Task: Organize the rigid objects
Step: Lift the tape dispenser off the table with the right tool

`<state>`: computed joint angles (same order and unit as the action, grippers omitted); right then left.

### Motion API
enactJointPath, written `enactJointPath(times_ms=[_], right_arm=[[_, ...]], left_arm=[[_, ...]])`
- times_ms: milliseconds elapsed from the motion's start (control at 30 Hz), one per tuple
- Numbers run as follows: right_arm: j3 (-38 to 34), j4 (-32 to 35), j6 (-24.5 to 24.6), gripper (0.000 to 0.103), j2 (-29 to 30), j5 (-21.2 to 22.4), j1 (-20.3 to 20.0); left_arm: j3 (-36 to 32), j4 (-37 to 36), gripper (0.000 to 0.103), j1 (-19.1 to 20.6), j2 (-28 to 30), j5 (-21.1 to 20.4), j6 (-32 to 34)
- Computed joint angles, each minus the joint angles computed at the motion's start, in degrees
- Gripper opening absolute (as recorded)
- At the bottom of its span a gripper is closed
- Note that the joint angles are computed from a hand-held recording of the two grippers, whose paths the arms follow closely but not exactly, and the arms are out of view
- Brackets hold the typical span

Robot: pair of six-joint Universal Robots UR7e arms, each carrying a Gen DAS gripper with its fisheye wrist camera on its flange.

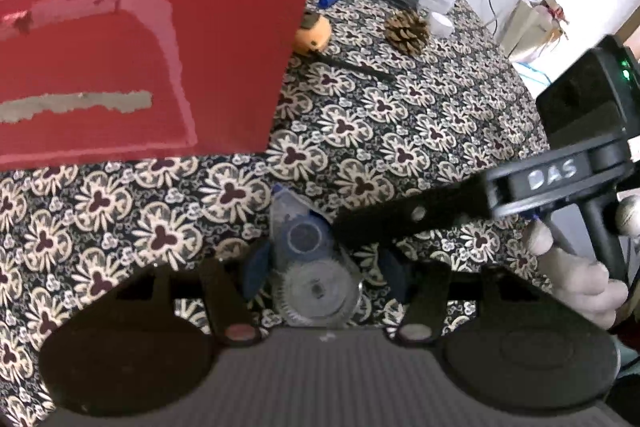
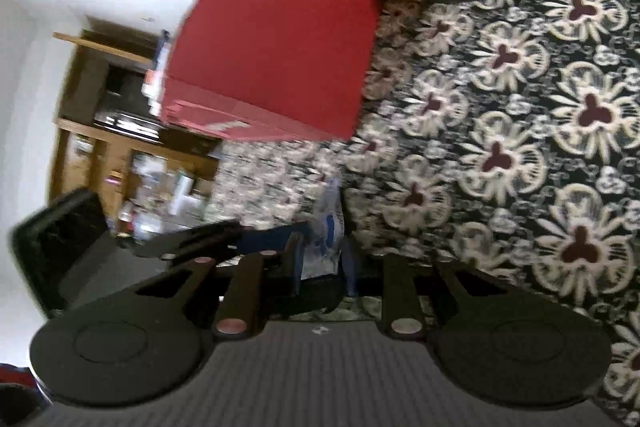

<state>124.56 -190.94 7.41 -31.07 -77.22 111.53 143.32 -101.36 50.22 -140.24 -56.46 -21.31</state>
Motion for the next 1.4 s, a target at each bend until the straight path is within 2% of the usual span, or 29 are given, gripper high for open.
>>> enactJointPath(times_ms=[67, 133, 333, 367, 467, 500, 567, 700, 767, 833, 933, 1033, 1100, 1133, 1167, 1267, 1400], right_arm=[[0.2, -2.0, 0.47, 0.006, 0.62, 1.51, -0.47], [-0.39, -1.97, 0.99, 0.006, 0.98, -1.2, 0.69], [-0.9, -2.63, 1.44, 0.007, 1.98, -0.83, 1.24], [-0.66, -3.93, 1.65, 0.007, 2.29, 0.2, 0.86], [0.85, -8.52, 4.38, 0.005, 3.96, 7.68, -2.38], [0.76, -8.69, 4.98, 0.005, 4.21, 7.29, -2.1], [0.2, -8.77, 3.4, 0.005, 4.4, 2.66, 0.29], [-0.38, -9.12, 3.72, 0.006, 4.26, -0.25, 2.24], [-0.25, -8.42, 3.19, 0.006, 3.24, -4.23, 3.65], [0.44, -7.64, 2.5, 0.006, 1.96, -6.8, 4.48], [1.63, -7.28, 2.46, 0.007, 0.95, -8.99, 4.66], [1.79, -6.06, 2.6, 0.007, 0.96, -9.68, 4.38], [1.72, -6.73, 2.53, 0.007, 1.57, -10.67, 4.75], [1.54, -6.67, 2.71, 0.009, 1.74, -10.66, 5.02], [1.42, -6.42, 2.5, 0.01, 1.78, -10.63, 5.35], [0.03, -5.15, 1.51, 0.011, 2.63, -10.92, 6.67], [-0.67, -4.68, 2.69, 0.009, 3.64, -8.4, 5.72]], left_arm=[[0.03, 0.05, 0.059, 0.04, -0.47, 0.06, -0.21], [0.2, 1.8, 0.059, -1.35, -1.55, 1.45, -1.48], [0.16, 2.63, 0.06, -1.46, -2.89, 1.77, -2.04], [0.22, 2.55, 0.055, -1.42, -3.02, 1.75, -2.11], [0.05, 1.54, 0.038, -0.31, -2.77, 0.14, -1.18], [0.1, 2.14, 0.038, -0.78, -2.88, 0.35, -1.31], [0.26, 4.44, 0.038, -2.86, -3.81, 1.64, -2.62], [0.23, 6.32, 0.037, -4.2, -4.71, 2.76, -4.02], [0.03, 7.9, 0.023, -5.32, -5.91, 3.44, -5.03], [-0.48, 8.35, 0.015, -5.37, -6.22, 3.31, -5.32], [-0.47, 9.03, 0.011, -5.37, -6.55, 3.5, -5.27], [-1.19, 10.64, 0.01, -5.46, -6.84, 2.3, -5.1], [-1.48, 12.9, 0.014, -6.37, -8.1, 2.54, -6.51], [-1.62, 13.19, 0.027, -5.98, -8.37, 2.15, -6.39], [-1.65, 13.37, 0.036, -5.59, -8.74, 2.03, -6.44], [-1.88, 11.54, 0.037, -2.54, -8.91, -0.43, -3.86], [-2.0, 12.71, 0.037, -3.02, -9.3, -1.57, -0.16]])
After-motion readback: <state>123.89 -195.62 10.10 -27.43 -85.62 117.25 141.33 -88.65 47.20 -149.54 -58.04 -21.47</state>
